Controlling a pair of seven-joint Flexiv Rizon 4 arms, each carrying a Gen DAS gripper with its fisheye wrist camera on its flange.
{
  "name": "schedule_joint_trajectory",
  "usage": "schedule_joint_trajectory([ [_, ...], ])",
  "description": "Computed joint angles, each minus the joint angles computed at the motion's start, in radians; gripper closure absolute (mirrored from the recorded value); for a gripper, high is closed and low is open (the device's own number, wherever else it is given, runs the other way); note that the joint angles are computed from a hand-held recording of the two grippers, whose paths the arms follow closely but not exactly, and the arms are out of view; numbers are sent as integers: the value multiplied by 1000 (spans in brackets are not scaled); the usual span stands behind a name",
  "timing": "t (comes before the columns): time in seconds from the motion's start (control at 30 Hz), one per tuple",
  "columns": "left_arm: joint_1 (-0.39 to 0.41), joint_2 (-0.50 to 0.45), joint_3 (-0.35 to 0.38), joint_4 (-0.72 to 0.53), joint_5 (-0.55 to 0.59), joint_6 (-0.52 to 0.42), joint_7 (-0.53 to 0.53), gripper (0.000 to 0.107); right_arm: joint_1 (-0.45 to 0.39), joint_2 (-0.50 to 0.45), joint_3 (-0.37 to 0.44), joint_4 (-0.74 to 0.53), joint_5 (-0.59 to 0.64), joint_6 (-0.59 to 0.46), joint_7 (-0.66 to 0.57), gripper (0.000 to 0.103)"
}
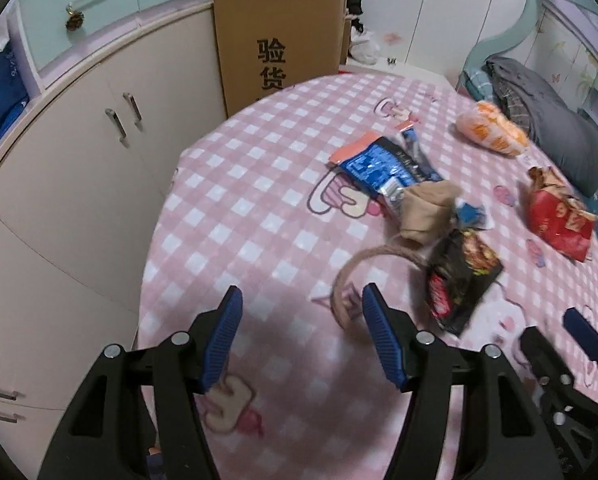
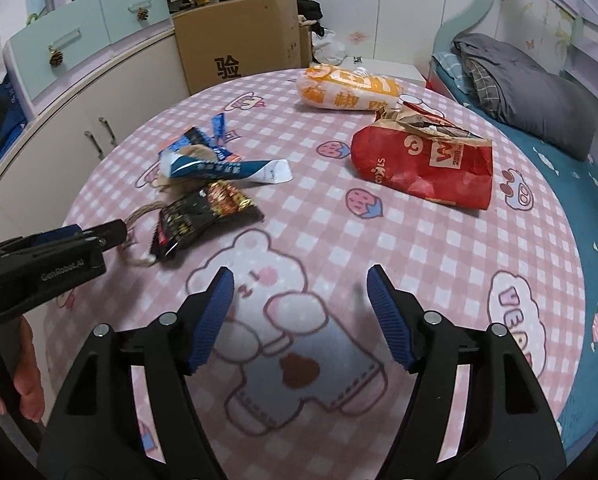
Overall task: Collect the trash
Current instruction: 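Grasp the dark snack wrapper with the right tool while the left tool grasps the rope ring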
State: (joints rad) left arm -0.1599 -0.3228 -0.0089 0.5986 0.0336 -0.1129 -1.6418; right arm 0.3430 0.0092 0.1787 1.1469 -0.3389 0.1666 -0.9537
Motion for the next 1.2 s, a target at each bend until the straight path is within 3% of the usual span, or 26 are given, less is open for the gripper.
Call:
schedule_joint_trajectory([
  [0.1, -13, 15, 3, 37, 28, 48, 37, 57, 2, -17, -5, -23, 2, 0, 0, 33],
  [0.2, -4, 30, -2, 65, 17, 73, 63, 81, 13, -43, -9, -59, 5, -13, 5, 29],
  [0.23, 3, 27, -4, 57, 6, 61, 63, 99, 16, -50, -11, -73, 19, -17, 7, 27],
  [0.27, 8, 19, -4, 39, 1, 43, 58, 103, 18, -57, -12, -90, 41, -18, 8, 24],
  [0.63, 97, 79, 11, 115, -71, 84, 38, 104, 127, -233, -41, -320, 9, -143, -42, 19],
  [0.73, 114, 97, 15, 135, -79, 95, 41, 104, 133, -270, -56, -376, 56, -190, -14, 20],
  [0.83, 128, 115, 17, 158, -85, 105, 42, 104, 150, -266, -68, -351, 12, -164, -5, 58],
  [0.97, 143, 141, 19, 187, -95, 113, 41, 104, 142, -241, -62, -321, 33, -147, 12, 67],
  [1.2, 163, 204, 26, 252, -110, 124, 47, 104, 127, -168, -27, -243, 88, -119, 63, 70],
])
